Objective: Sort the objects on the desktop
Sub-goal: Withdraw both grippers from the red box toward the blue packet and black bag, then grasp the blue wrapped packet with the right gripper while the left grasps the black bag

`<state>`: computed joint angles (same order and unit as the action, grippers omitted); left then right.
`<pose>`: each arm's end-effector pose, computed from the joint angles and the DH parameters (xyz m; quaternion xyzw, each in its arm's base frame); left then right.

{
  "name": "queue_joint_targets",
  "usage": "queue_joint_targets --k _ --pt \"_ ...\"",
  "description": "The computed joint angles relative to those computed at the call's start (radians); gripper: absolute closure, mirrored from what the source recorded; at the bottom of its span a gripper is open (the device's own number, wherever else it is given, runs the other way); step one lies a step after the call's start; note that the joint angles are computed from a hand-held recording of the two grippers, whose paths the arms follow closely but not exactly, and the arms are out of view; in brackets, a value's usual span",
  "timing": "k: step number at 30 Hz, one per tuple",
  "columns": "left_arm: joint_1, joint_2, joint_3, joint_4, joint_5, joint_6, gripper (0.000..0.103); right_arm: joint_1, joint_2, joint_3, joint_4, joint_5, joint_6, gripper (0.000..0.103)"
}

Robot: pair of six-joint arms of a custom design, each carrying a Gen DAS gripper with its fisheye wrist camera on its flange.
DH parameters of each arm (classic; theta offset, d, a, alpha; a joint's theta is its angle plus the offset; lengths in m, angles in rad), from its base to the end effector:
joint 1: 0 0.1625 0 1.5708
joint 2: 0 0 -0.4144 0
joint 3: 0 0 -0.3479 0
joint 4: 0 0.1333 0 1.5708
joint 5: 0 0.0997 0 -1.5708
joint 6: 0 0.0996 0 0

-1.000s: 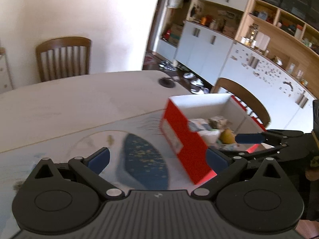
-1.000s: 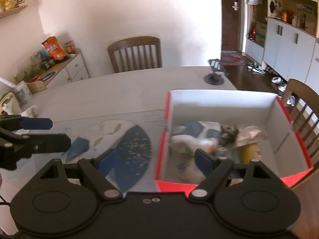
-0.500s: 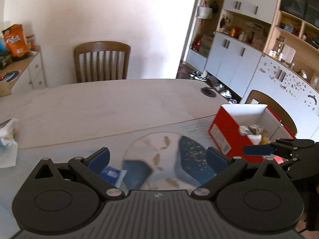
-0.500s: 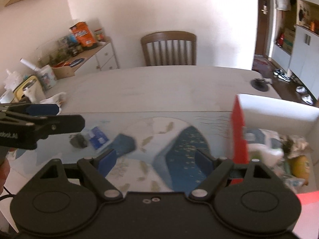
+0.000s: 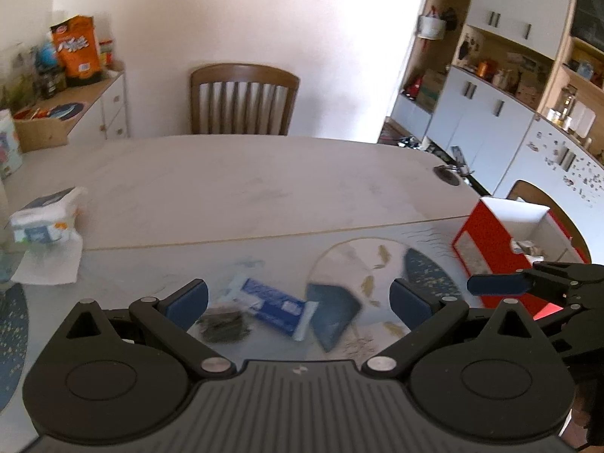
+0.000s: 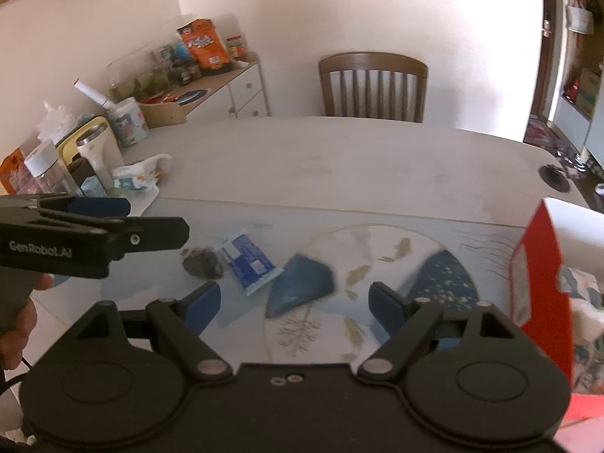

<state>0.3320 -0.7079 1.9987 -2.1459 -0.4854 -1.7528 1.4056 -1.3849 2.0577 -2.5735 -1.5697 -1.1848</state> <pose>-0.3587 -0.3578 -0.0029 -0.0289 0.8217 -0.4599 0.3353 0.0534 -0.4907 0.2910 0.4815 -0.8610 0.1285 0.1022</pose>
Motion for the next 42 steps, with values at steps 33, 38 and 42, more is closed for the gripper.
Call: queue_joint_targets --k 33,38,42 --pt "0.164 0.035 0.153 -0.261 -0.025 0.023 0.001 0.058 0.352 0.018 -0.296 -0.099 -0.276 0.028" --pt "0.185 0.048 0.161 -0.319 -0.020 0.055 0.001 0.060 0.374 0.009 -0.292 -0.092 -0.309 0.030" --pt "0.193 0.058 0.169 -0.355 -0.019 0.073 0.001 0.059 0.390 0.004 -0.293 -0.086 -0.313 0.035"
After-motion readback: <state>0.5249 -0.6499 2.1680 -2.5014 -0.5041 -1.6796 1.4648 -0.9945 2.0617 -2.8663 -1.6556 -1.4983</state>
